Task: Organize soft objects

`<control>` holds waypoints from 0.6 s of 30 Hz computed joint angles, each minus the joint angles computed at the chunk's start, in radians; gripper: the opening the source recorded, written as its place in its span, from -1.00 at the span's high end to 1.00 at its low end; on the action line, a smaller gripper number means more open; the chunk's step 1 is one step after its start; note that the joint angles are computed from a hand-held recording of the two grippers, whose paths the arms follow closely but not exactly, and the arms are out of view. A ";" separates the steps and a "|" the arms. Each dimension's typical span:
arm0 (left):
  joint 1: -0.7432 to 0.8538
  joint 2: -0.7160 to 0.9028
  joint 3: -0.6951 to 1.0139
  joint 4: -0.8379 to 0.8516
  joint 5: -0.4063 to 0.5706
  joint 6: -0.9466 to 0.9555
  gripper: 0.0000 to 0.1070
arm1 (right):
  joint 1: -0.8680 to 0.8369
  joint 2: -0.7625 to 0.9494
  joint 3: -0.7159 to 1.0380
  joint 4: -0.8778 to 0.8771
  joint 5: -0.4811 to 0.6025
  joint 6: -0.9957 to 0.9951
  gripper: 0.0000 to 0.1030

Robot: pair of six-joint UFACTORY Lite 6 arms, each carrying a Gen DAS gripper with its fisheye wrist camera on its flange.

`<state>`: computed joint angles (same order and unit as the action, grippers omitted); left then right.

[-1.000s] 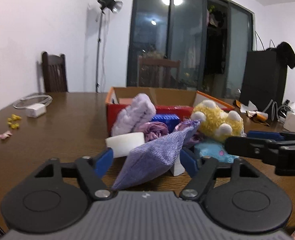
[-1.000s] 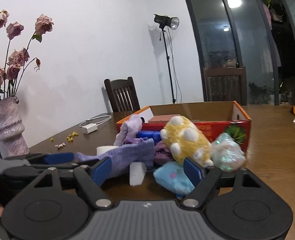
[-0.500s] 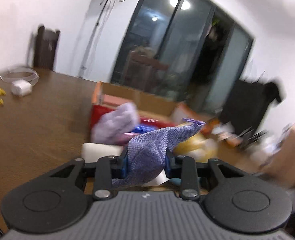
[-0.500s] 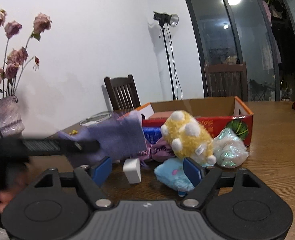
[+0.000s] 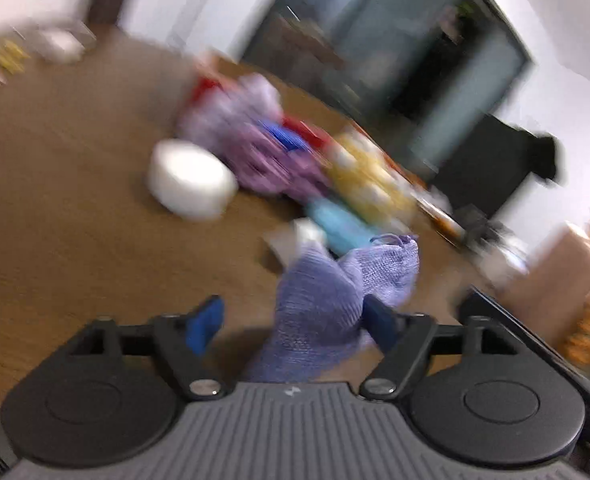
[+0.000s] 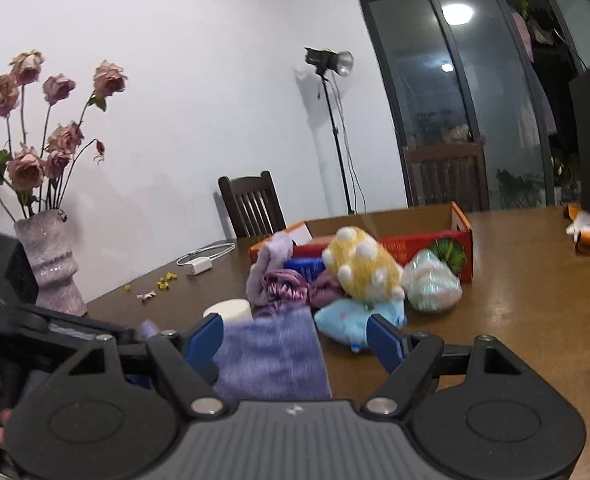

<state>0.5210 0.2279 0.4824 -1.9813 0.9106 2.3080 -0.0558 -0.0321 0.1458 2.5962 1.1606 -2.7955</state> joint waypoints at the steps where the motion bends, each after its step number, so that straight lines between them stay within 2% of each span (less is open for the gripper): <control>1: -0.012 -0.014 -0.022 -0.083 -0.003 0.072 -0.50 | -0.004 0.010 0.002 -0.008 0.002 0.010 -0.52; 3: -0.007 -0.023 -0.037 -0.125 0.016 0.113 -0.58 | 0.007 0.054 0.022 0.005 0.011 0.005 -0.52; 6: 0.021 -0.033 -0.050 -0.109 0.047 0.113 -0.59 | 0.056 0.143 0.095 0.063 -0.019 0.020 -0.52; 10: 0.069 -0.080 -0.106 -0.121 0.069 0.161 -0.64 | 0.110 0.251 0.219 0.088 -0.082 0.072 -0.52; 14: 0.088 -0.071 -0.161 -0.153 0.126 0.290 -0.62 | 0.176 0.340 0.363 0.103 -0.165 0.081 -0.52; 16: 0.038 -0.043 -0.166 -0.253 0.121 0.359 -0.38 | 0.204 0.387 0.439 0.120 -0.231 0.097 -0.52; 17: 0.024 -0.024 -0.156 -0.271 0.115 0.371 -0.30 | 0.215 0.412 0.476 0.122 -0.269 0.113 -0.41; 18: 0.023 -0.005 -0.143 -0.261 0.119 0.370 -0.16 | 0.216 0.434 0.506 0.100 -0.294 0.145 -0.13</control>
<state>0.5436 0.2231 0.3399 -2.2419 1.0296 2.6776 0.1605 0.4023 0.6514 2.6960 0.8665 -2.6505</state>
